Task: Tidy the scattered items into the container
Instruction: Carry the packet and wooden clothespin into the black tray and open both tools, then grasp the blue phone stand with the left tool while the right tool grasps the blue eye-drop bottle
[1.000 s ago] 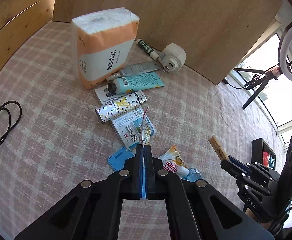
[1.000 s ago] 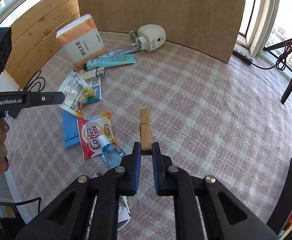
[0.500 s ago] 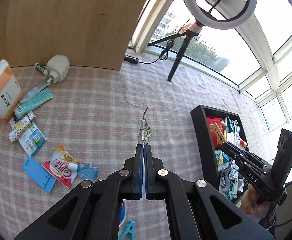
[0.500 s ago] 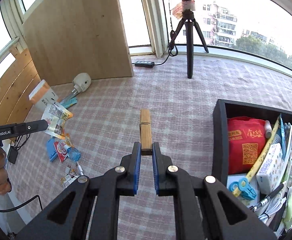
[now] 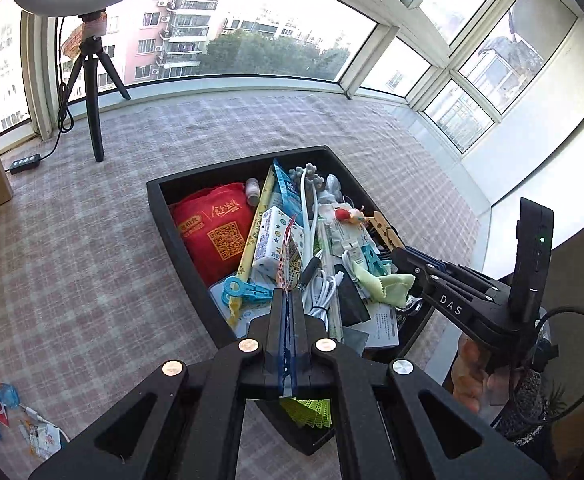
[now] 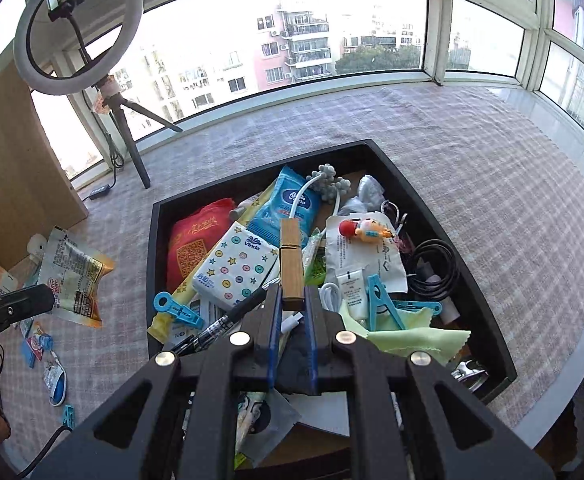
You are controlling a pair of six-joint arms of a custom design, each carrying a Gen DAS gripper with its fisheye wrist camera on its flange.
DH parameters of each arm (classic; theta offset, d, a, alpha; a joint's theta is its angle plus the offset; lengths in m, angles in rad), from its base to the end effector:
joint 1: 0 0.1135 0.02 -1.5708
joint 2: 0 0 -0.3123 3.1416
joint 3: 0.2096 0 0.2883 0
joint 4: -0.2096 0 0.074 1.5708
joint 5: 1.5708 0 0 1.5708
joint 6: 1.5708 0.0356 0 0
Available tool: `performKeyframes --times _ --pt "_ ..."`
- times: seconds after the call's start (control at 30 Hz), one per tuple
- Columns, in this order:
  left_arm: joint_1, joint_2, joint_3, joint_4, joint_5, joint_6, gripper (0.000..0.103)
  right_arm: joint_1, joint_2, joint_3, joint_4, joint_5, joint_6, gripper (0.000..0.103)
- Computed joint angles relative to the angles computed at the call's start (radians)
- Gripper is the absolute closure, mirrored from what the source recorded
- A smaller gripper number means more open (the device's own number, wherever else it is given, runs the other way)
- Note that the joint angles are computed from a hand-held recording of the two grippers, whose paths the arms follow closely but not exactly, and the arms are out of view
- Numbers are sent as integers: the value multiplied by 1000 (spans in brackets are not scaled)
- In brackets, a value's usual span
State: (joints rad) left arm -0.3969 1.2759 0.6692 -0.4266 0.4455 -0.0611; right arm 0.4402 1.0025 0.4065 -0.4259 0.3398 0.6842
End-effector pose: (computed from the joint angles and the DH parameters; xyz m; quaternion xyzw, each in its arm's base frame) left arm 0.2241 -0.1106 0.2097 0.2150 0.9173 -0.2662 0.2039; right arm 0.1635 0.0639 0.1763 0.1609 0.9361 0.0047 0.3128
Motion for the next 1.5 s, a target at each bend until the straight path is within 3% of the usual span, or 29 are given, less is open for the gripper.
performKeyframes --times 0.2,0.43,0.47,0.5,0.53,0.67,0.9,1.07,1.2,1.33,1.5 --pt "-170 13 33 41 -110 -77 103 -93 -114 -38 -61 -13 -36 92" --pt "-311 43 54 85 -242 -92 101 -164 -168 -54 -83 -36 -83 92" --pt "-333 50 56 88 -275 -92 87 -167 -172 -55 -82 -36 -88 92" --pt "-347 54 53 90 -303 -90 59 -169 -177 -56 -81 -35 -94 92" --pt "-351 50 44 107 -314 -89 51 -168 -178 -57 -79 -36 -99 91" --pt "-352 42 27 121 -353 -83 53 -139 -171 -52 -83 -17 -76 75" --pt "-271 -4 -2 96 -334 -66 55 -59 -128 -26 -75 9 -31 75" --pt "-131 -67 -43 51 -283 -14 58 36 -68 14 -57 28 4 75" --pt "68 -122 -87 -8 -228 98 59 130 15 54 3 21 17 75" --pt "371 -155 -129 -47 -155 273 59 239 147 108 69 22 25 75" --pt "806 -37 -127 -59 -73 527 59 355 312 193 128 5 20 75"
